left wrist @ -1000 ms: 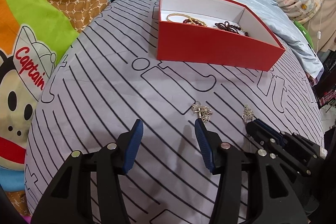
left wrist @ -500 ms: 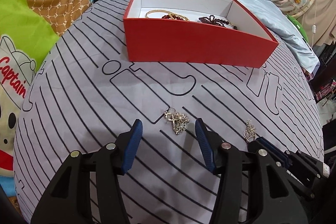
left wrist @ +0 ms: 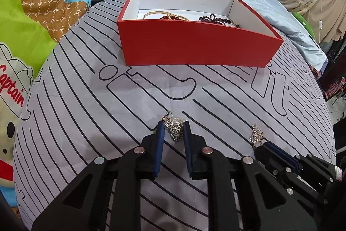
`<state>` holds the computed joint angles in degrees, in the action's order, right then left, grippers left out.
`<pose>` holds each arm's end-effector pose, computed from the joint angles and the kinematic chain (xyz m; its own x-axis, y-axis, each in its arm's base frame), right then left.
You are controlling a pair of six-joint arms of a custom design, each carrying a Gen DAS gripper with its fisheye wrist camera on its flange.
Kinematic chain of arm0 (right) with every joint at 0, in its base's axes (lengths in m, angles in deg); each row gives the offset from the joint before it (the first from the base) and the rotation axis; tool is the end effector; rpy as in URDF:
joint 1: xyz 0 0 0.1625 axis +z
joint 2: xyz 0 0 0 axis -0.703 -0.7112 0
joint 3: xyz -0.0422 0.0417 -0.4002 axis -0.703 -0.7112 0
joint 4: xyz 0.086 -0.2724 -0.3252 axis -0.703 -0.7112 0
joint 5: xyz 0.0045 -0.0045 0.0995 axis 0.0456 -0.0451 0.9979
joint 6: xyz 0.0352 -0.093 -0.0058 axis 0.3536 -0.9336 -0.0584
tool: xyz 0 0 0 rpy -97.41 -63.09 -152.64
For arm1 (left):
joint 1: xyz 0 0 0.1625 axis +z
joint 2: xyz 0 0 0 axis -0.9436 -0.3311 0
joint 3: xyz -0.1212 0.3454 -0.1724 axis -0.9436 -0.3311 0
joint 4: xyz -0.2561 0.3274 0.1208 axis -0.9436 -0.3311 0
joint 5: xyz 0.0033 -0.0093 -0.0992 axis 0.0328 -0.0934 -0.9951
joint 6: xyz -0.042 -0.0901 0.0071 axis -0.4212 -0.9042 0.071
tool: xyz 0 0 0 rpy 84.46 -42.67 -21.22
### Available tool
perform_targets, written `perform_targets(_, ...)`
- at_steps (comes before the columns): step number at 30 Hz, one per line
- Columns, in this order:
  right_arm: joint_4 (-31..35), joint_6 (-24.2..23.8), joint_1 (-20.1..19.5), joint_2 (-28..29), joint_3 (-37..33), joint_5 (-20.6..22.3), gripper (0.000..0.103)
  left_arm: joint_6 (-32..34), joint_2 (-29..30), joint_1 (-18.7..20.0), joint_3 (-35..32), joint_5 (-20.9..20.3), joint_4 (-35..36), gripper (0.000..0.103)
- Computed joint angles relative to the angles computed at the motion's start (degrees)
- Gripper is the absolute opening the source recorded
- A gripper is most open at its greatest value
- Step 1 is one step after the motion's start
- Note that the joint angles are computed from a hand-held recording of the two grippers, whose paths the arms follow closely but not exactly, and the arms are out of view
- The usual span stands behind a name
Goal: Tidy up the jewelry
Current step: 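Grasp one silver pendant with the right tool while the left tool grasps the other pendant, then carry both silver pendants over the red box and lower them inside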
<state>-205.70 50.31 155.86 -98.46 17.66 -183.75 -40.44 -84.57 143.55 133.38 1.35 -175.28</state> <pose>0.3664 -0.7069 -0.0693 -0.7952 -0.3362 0.5045 -0.5072 0.8248 -0.2498 -0.0042 -0.7079 0.2849 -0.7838 -0.1658 -0.5984 0.2310 0.8167 -0.5288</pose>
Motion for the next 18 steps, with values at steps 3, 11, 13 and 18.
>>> perform_targets(3,-0.2,0.2,0.1,-0.4,0.5,0.3,0.006,-0.1,-0.4,0.0,0.2,-0.6,0.1,0.014)
perform_targets(11,-1.6,-0.1,0.6,-1.9,1.7,1.6,0.006,-1.4,-2.3,-0.8,1.4,-0.8,0.5,0.008)
perform_targets(13,-2.2,-0.4,0.8,-2.3,2.0,2.0,0.006,-1.1,-2.8,-1.2,1.8,-0.9,0.2,0.008)
perform_targets(18,-3.2,-0.5,1.2,-3.3,2.5,2.8,0.006,-0.5,-4.2,-2.2,2.7,-0.5,-1.4,0.008)
